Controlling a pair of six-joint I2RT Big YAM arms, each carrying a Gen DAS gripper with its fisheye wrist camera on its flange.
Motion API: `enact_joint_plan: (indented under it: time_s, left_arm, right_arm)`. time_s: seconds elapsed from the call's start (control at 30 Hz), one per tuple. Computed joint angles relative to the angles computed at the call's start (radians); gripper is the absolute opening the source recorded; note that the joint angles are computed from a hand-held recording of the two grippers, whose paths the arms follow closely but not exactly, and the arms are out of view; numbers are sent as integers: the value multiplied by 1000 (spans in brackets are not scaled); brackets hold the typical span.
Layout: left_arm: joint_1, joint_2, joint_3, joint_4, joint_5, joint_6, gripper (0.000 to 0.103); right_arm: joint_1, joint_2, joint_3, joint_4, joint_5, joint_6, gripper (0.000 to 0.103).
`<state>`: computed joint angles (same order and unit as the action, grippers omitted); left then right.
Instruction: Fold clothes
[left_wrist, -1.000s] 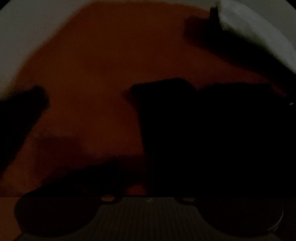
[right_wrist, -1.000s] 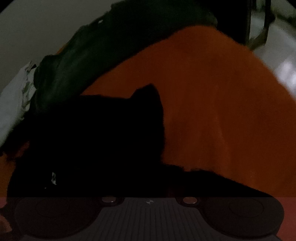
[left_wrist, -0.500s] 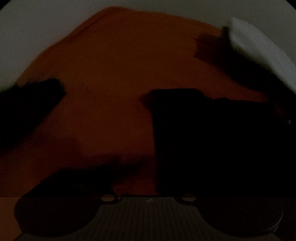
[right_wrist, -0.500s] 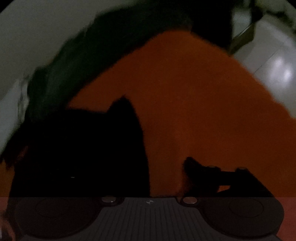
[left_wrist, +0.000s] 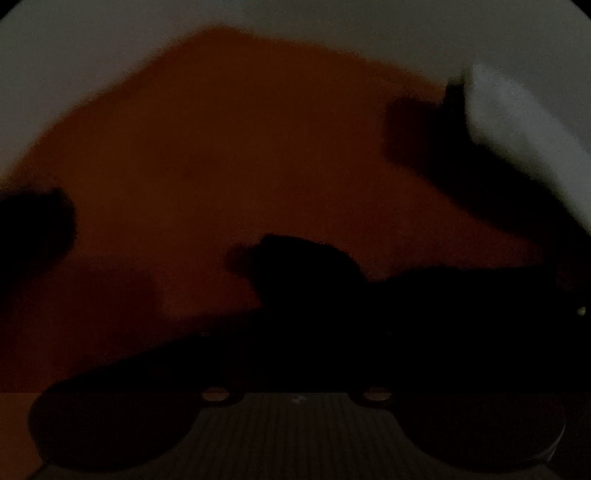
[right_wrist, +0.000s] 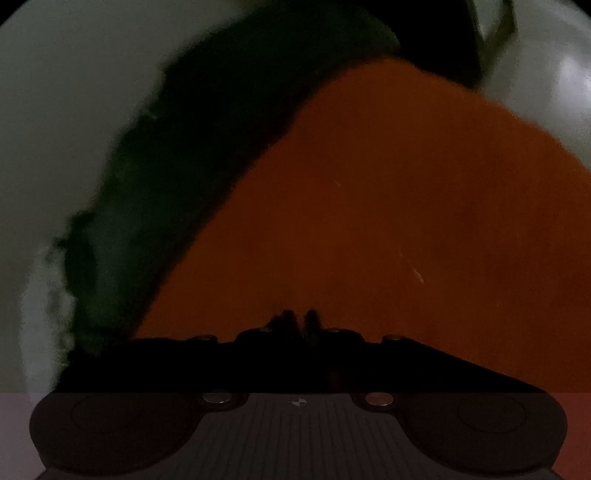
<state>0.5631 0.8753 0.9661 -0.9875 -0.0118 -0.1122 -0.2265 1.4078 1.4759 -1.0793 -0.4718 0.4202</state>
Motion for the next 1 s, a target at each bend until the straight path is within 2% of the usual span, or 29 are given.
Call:
enact_joint_plan:
  time_s: [0.1,0.17,0.23,0.27,0.33,0.37,0.4,0.43,0.47,0.5,0.53,0.57,0.6,0.63,0.67,0.8,0.93,1.0]
  left_arm:
    - [40,-41,21,-17,4,-22,6]
    - [72,-40,35,-41,21,-13,7]
    - [86,-27,47,-88,37,6,8]
    - [90,-16,52,-115,48,20,11]
    - [66,-14,48,-124,3,41,21]
    - [53,-15,44,-118,-26,51,28]
    - [45,-17,39,-108,-52,54,31]
    - [40,-17,33,-103,-63,50,43]
    - [42,-5,34,-101,-56,47,61]
    - [45,16,38,-99,-44,43,68]
    - [39,36,45,-99,-41,38,73]
    - [30,53,49,-96,-46,40,73]
    - [18,71,52,-92,-60,43,73]
    - [7,87,55,-87,-74,43,51]
    - [-2,97,56,-84,-86,35,4]
    - [1,83,50,-44,-118,-65,3]
    - [14,62,39,-29,-123,-33,3]
    - [27,58,35,-35,-116,-17,3]
  right_arm:
    - [-36,-74,-57,88,-6,68,0]
    - [-41,-114,-85,154,62,109,0]
    - [-49,-113,-84,176,71,156,0]
    - [-52,-100,-74,167,49,167,0]
    - [-57,-50,-31,114,-50,153,2]
    - [-52,-24,-3,75,-80,125,8]
    - [-34,3,32,20,-79,70,20]
    - [-17,31,70,-36,-76,15,27]
    - [1,57,102,-84,-66,-29,38]
    - [19,76,125,-120,-44,-55,42]
    - [34,95,145,-152,-30,-70,42]
    - [45,112,160,-180,-26,-69,41]
    - [57,120,169,-194,-10,-68,16]
    - [73,117,169,-189,26,-66,3]
    - [85,108,167,-178,53,-58,4]
    - [106,21,118,-82,123,27,2]
    - [107,-35,91,1,194,110,2]
    - [117,-29,98,2,241,147,2]
